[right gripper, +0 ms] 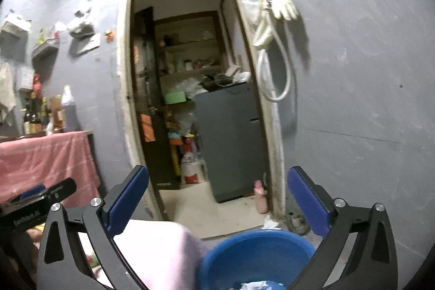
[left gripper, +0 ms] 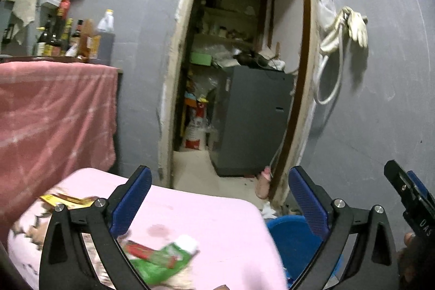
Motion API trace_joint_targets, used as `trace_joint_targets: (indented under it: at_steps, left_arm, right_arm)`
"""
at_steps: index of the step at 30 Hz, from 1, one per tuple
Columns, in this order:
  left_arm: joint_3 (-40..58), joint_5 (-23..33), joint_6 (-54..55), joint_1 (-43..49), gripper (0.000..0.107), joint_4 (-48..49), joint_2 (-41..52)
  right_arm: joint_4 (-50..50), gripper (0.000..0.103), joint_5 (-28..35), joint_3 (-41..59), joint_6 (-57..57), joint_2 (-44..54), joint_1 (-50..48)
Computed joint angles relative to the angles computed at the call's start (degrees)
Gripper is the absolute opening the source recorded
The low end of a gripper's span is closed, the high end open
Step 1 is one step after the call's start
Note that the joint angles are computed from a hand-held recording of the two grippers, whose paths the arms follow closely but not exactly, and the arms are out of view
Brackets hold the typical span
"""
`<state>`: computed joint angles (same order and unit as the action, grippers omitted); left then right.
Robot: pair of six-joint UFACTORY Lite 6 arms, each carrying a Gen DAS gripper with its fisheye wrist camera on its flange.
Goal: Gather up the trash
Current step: 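Move both tools back over the trash on the table, then grasp the white ribbon with the left tool while the right tool grasps the red lighter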
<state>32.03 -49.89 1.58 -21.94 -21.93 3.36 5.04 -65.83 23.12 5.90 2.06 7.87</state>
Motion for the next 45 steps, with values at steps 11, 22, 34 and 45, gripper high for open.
trace_joint_targets:
  at_steps: [11,22,34,45]
  left_arm:
    - [-16.8,4.9,-9.4,23.3,0.099,21.5,-21.4]
    - [-21.5,-1.6,-24.2,53.5,0.099,52.1,-19.6]
    - [-15.3,-7.7,-20.4,62.7,0.099,60.9,-1.1]
    - [-10.5,-8.2,-19.4,61.8,0.098,65.6,7.1]
  right_arm:
    - [12.9,0.103,-1.5,-1.3,-3.6,-2.3,18.5]
    - [19.3,0.103,-1.8,5.7,-3.7,7.0,30.3]
    - [15.2,0.103,5.7,18.6,-8.1,20.1,31.3]
    - [7.6,0.065,15.0,27.6,-7.6,27.8,29.1]
